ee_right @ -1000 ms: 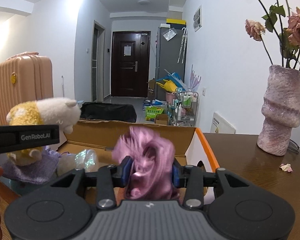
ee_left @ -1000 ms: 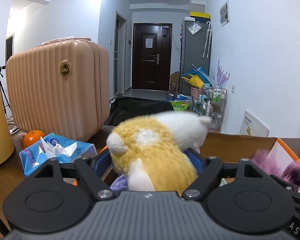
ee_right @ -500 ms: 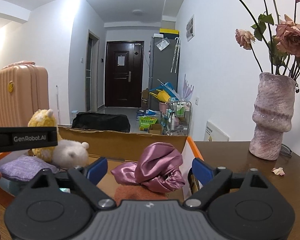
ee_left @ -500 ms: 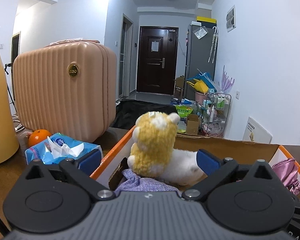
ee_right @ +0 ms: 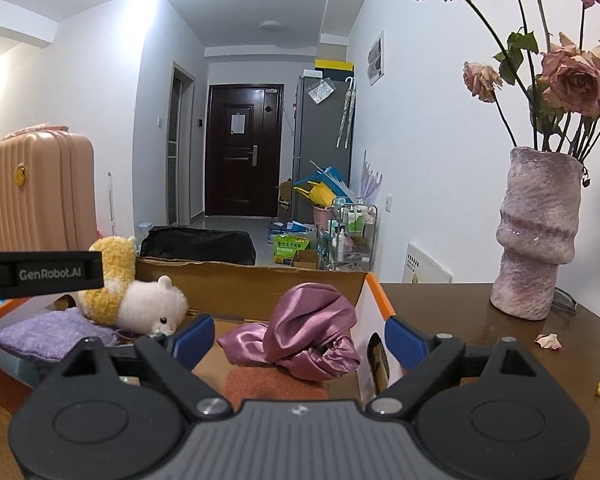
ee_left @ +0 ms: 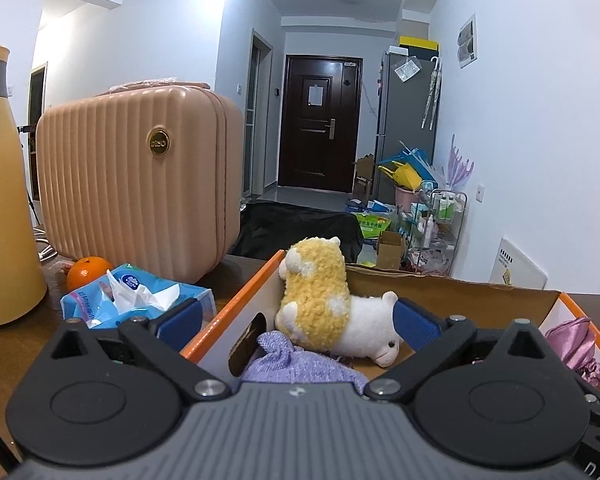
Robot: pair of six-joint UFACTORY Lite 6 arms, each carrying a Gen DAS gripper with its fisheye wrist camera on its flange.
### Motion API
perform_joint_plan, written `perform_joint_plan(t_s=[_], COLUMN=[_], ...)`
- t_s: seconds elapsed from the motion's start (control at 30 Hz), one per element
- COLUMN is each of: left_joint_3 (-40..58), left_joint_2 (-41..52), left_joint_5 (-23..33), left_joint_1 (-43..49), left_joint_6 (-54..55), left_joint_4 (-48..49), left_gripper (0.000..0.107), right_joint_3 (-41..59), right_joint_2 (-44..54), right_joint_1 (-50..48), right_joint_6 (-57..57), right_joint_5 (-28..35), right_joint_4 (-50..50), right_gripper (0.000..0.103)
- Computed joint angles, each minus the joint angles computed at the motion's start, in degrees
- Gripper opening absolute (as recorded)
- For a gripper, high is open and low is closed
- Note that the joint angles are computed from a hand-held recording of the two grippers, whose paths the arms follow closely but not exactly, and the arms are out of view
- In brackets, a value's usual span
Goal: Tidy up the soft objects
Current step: 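Open both tools to drop the lamb and scrunchie into the box, then withdraw both tools from the box toward the remaining items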
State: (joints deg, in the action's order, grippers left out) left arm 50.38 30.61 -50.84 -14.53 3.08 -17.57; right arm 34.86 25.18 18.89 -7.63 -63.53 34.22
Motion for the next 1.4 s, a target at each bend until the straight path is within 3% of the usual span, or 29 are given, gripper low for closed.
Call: perform_joint_plan(t_s=[0.1, 0.57, 0.8, 1.4], left_joint_3=[-2.2, -13.7, -19.2, -35.4], left_joint_2=[-1.3, -8.9, -12.7, -25.7], left_joint_5=[-1.1, -5.6, -7.0, -9.3], left_joint_1=[0.1, 1.7, 2.7, 6.1], left_joint_6=[-0.4, -3.4, -4.6, -6.5], left_joint_4=[0.4, 3.2, 4.0, 7.1], left_gripper=[0.103, 0.103, 0.103, 0.103], right_joint_3=[-2.0, -15.5, -20.6, -32.8], right_joint_2=[-0.9, -11.3, -18.0, -30.2], right_joint_1=[0.7, 2.4, 4.5, 22.6], right_joint_6=[0.8, 8.1, 6.9, 4.0], right_joint_5=[-2.3, -11.5, -10.9, -12.1], right_joint_4=[0.7, 1.8, 5.0, 23.0], right_gripper=[0.102, 0.103, 0.103, 0.103])
